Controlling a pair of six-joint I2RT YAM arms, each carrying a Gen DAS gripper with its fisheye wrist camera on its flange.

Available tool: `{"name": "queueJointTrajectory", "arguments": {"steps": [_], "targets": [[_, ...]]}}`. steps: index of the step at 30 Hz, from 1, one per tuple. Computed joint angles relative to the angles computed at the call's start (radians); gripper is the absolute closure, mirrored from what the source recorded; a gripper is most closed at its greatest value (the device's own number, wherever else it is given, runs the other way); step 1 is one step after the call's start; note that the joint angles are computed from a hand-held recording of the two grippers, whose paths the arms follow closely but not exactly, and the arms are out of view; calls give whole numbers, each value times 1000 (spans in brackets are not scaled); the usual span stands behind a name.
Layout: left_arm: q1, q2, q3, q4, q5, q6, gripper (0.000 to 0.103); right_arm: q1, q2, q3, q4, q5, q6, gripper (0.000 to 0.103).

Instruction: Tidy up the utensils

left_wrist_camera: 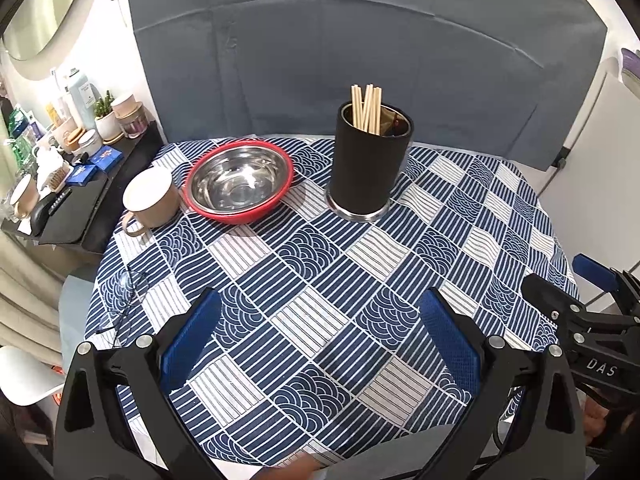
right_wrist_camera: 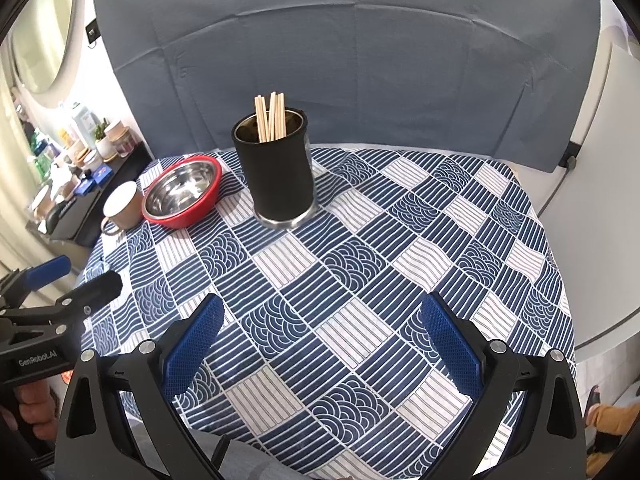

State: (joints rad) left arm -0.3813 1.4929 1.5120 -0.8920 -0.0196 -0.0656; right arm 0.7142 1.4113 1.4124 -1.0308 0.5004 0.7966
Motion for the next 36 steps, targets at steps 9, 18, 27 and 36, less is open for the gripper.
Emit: {"name": "queueJointTrajectory", "arguments": {"steps": [9, 18, 27, 36], "targets": [[-4, 5, 9, -15, -15, 5, 6, -4, -1, 2, -4, -6, -6, 8], [0, 1, 9, -18, -15, 8, 6, 6, 7, 17, -16, 4, -12, 8], [5, -5, -2, -9, -4, 3, 6, 8, 8, 17, -15, 4, -12, 8], [-12, -7, -7, -4, -30, 17, 6, 7, 5, 11, -9, 4, -8, 8]]}}
